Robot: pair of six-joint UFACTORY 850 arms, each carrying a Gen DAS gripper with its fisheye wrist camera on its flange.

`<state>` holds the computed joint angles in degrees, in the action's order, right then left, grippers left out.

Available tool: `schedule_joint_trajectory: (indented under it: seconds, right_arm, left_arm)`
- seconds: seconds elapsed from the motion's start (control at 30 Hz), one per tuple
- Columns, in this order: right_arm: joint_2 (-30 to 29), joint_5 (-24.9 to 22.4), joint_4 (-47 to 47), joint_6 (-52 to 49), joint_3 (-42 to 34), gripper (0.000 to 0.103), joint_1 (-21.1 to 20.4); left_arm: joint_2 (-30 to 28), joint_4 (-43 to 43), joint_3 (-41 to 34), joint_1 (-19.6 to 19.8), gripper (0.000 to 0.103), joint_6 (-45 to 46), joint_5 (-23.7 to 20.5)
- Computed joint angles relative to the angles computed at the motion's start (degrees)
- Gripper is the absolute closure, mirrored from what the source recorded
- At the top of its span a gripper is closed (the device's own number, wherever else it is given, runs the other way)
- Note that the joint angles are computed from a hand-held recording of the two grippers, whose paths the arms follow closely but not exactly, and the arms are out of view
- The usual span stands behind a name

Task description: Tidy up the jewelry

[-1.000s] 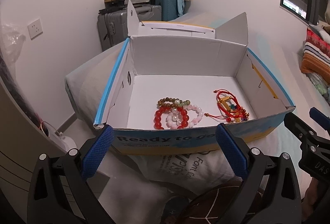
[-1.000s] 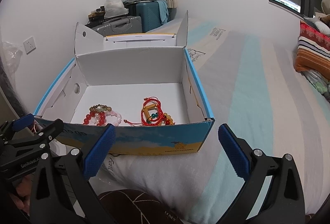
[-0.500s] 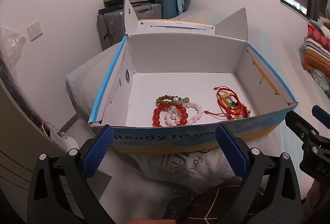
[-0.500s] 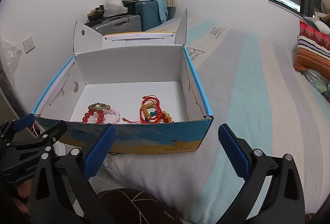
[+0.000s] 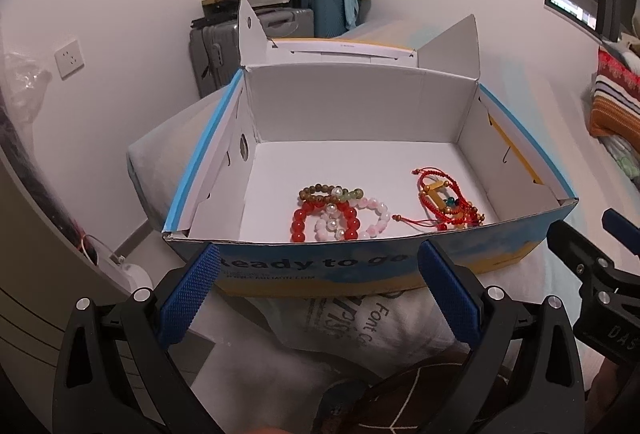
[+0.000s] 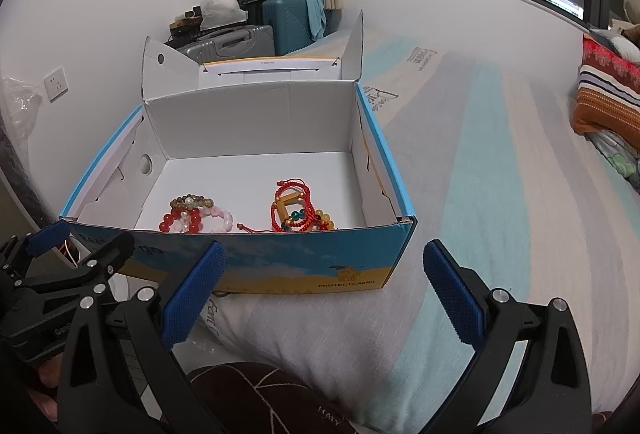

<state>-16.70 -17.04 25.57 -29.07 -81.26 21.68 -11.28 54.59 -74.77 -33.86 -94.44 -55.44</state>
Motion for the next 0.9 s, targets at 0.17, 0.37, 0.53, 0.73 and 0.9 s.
schedule_joint_trajectory:
  seconds: [0.17,0.37,0.53,0.73,0.9]
  right_arm:
    - [-0.12,-0.14,-0.28,0.59,-0.09,0.008,-0.02]
    - [-0.25,-0.25,-0.47,1.0,-0.06,0.008,-0.05]
    - [-0.29,-0.45,-0.27,0.95,-0.13,0.008,-0.15]
    - [-0.34,-0.32,-0.8,1.72,-0.16,0.008,-0.09]
    - [-0.31,-0.24,-0.81,1.77,-0.09,0.008,-0.09]
  left_arm:
    - [0.15,0.31,0.1,-0.06,0.005,-0.1,0.58]
    - [0.1,-0.18,-0.11,0.02,0.006,1.17,1.01]
    - [0.07,0.03,-0.23,-0.18,0.006,0.74,0.74]
    - [0.19,-0.15,-0.28,-0.2,0.006,0.99,0.82]
    - [0.24,-0.09,-0.35,-0.35,0.006,1.04,0.41]
